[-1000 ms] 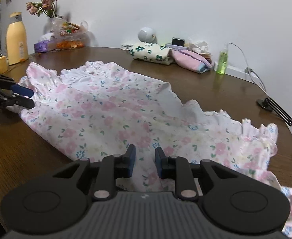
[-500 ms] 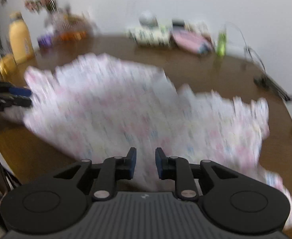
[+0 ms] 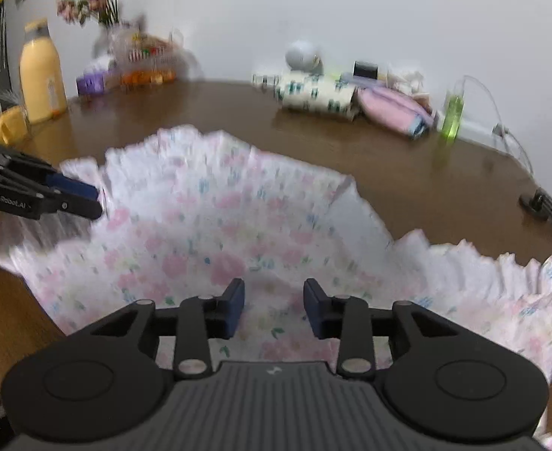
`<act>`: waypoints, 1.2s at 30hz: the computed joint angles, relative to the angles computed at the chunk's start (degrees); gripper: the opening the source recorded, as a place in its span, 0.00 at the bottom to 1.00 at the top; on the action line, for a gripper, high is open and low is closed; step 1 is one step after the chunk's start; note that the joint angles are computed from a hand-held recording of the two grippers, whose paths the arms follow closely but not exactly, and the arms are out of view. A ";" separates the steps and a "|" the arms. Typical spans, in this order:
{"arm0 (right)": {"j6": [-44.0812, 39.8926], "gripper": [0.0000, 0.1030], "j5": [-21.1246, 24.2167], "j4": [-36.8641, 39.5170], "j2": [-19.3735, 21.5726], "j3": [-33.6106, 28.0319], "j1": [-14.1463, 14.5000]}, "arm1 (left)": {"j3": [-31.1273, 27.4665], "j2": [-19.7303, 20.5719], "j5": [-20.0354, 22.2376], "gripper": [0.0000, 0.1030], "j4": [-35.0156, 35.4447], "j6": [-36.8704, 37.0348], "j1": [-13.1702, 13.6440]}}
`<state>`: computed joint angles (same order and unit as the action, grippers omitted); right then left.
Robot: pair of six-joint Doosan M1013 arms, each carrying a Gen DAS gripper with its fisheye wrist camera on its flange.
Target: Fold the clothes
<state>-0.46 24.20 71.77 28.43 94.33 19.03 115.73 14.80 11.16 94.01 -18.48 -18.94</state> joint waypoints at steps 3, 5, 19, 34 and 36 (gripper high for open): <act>-0.70 0.48 4.31 -2.94 0.31 -4.06 -1.57 | -1.01 -1.63 4.00 0.79 1.66 5.39 1.32; 5.50 0.62 10.95 -12.21 3.08 -10.59 -2.23 | -3.14 -0.90 1.70 0.79 4.37 8.28 4.03; 23.43 0.56 38.04 -35.89 22.83 -44.36 -0.53 | -19.07 12.27 -35.40 0.79 11.04 10.55 17.12; 16.45 0.01 31.76 -32.59 20.72 -38.56 -0.74 | -19.94 12.68 -39.19 0.04 28.18 -0.97 16.80; 12.35 0.01 28.72 -29.24 18.53 -34.99 -0.92 | -17.94 10.77 -35.08 0.04 27.79 -0.03 15.84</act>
<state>11.88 52.92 42.52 46.96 59.34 18.11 97.78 25.57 -23.92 121.80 -18.51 -3.10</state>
